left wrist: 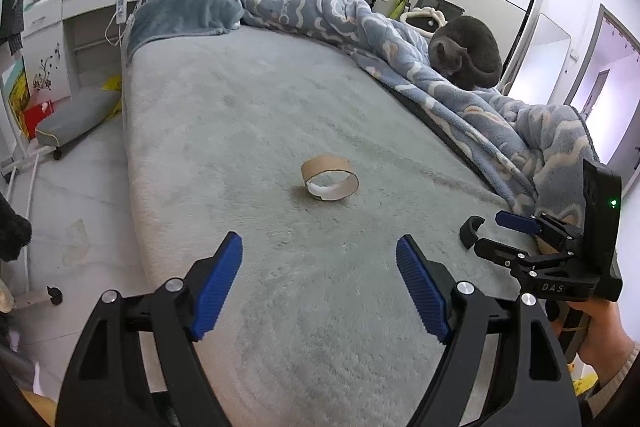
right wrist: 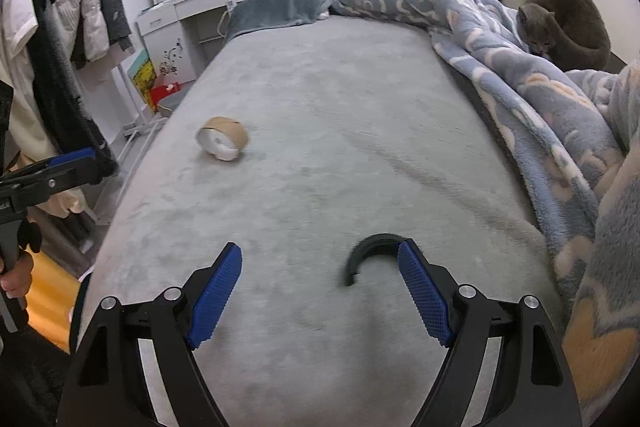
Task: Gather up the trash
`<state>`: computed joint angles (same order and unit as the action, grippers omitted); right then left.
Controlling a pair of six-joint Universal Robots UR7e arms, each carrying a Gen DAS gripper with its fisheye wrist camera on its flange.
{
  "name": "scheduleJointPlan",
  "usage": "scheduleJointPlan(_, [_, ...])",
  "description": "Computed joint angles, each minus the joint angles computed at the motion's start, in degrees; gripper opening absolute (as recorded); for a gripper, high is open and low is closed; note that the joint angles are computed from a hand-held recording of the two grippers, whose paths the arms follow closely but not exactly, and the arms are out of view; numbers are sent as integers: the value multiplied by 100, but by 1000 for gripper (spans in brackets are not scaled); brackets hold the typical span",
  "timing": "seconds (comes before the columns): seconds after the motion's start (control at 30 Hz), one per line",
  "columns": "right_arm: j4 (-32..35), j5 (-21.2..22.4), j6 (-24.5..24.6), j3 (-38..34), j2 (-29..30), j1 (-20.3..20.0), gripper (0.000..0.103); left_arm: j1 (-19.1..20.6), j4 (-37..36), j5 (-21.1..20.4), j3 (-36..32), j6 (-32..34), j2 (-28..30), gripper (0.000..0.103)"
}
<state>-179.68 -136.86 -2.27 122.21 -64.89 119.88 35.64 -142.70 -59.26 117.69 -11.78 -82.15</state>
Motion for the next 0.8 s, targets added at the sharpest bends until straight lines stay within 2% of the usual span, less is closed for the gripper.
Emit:
scheduleJointPlan(0.57, [102, 308, -73, 42, -161, -477, 81, 167, -168, -106, -323, 159, 656, 81])
scheduleJointPlan(0.63, [175, 368, -48, 48, -188, -536, 76, 178, -166, -121, -367, 189, 745, 81])
scheduleJointPlan(0.8, [277, 538, -20, 50, -228, -648, 70, 233, -247, -207, -473, 173, 930, 81])
